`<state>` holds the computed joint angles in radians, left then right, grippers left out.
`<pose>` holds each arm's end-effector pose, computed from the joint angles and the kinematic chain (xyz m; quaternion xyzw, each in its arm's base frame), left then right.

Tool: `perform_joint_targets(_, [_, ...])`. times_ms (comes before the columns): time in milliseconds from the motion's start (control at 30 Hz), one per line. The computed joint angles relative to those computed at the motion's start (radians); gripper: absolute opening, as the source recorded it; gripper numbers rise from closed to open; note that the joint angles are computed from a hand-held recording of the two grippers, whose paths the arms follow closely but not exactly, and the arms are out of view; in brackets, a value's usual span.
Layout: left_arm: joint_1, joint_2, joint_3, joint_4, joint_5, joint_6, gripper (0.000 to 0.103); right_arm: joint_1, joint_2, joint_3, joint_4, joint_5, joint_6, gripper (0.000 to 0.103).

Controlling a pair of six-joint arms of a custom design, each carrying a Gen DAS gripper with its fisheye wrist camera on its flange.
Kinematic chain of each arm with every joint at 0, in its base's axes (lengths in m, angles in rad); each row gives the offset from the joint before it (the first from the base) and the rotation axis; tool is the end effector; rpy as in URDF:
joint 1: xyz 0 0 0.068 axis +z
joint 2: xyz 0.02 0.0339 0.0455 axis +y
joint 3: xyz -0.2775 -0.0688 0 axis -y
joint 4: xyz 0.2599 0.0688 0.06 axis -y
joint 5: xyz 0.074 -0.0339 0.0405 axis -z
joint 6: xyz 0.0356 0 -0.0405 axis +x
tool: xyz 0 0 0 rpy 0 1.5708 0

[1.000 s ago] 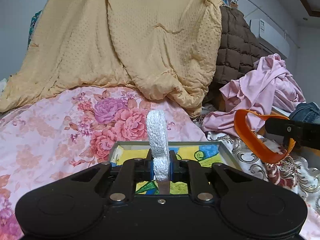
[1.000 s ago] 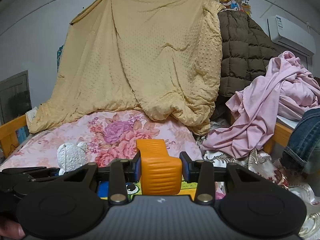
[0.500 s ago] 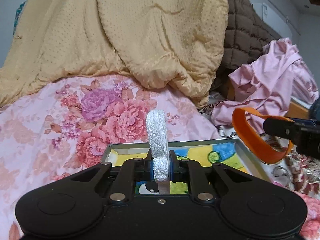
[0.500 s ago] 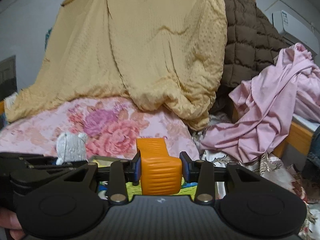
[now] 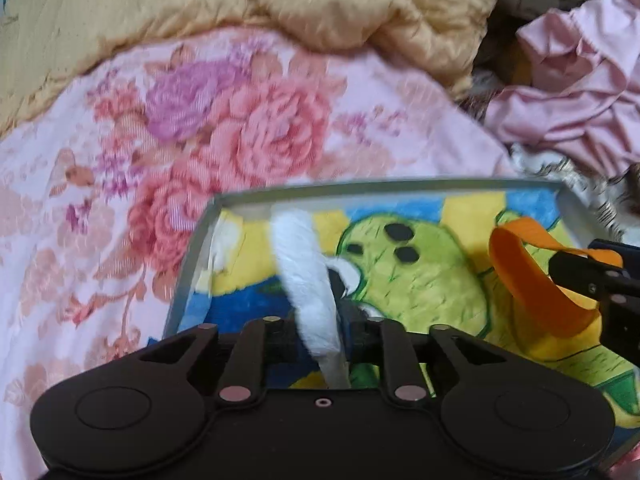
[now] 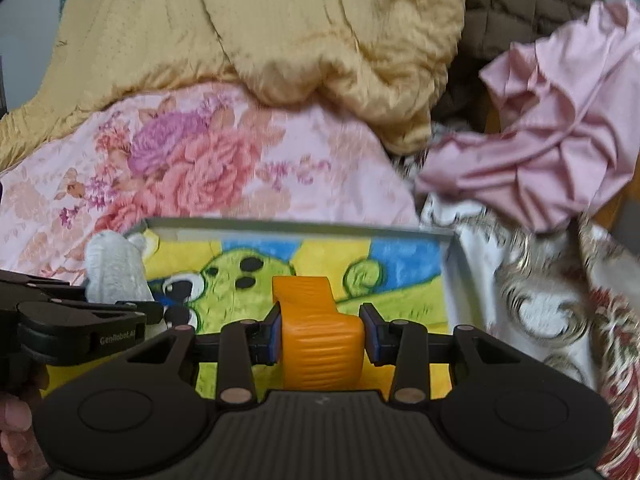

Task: Organize soft objects
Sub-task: 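Carry the insole and orange clip over the frog tray and release both, then move the left tool back to the pile and grasp the grey face mask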

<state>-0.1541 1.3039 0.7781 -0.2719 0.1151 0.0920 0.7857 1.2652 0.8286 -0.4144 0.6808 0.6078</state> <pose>0.2742 -0.0467 0.2243 0.1350 0.9150 -0.0649 0.3745 0.2028 0.1712 0.2462 0.0387 0.8892 -0.0266 0.4551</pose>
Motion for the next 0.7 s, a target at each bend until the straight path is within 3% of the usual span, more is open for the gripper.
perform_joint_targets(167, [0.014,0.011,-0.002,-0.008,0.002,0.005,0.032,0.004,-0.003,0.003,-0.048,-0.028,0.04,0.045])
perform_joint_targets(333, [0.011,0.002,-0.005,-0.027,-0.007,0.006,0.038,0.017,-0.038,0.004,-0.068,-0.025,0.063,0.059])
perform_joint_targets(433, [0.013,-0.037,-0.022,-0.04,-0.002,0.005,0.051,0.044,-0.076,0.019,-0.093,0.005,0.074,0.072])
perform_joint_targets(500, [0.018,-0.074,-0.037,-0.043,0.004,0.0,0.068,0.066,-0.103,0.034,-0.116,0.035,0.077,0.086])
perform_joint_targets(700, [0.032,-0.176,-0.058,-0.088,0.014,-0.004,0.086,0.138,-0.17,0.086,-0.208,0.109,0.118,0.094])
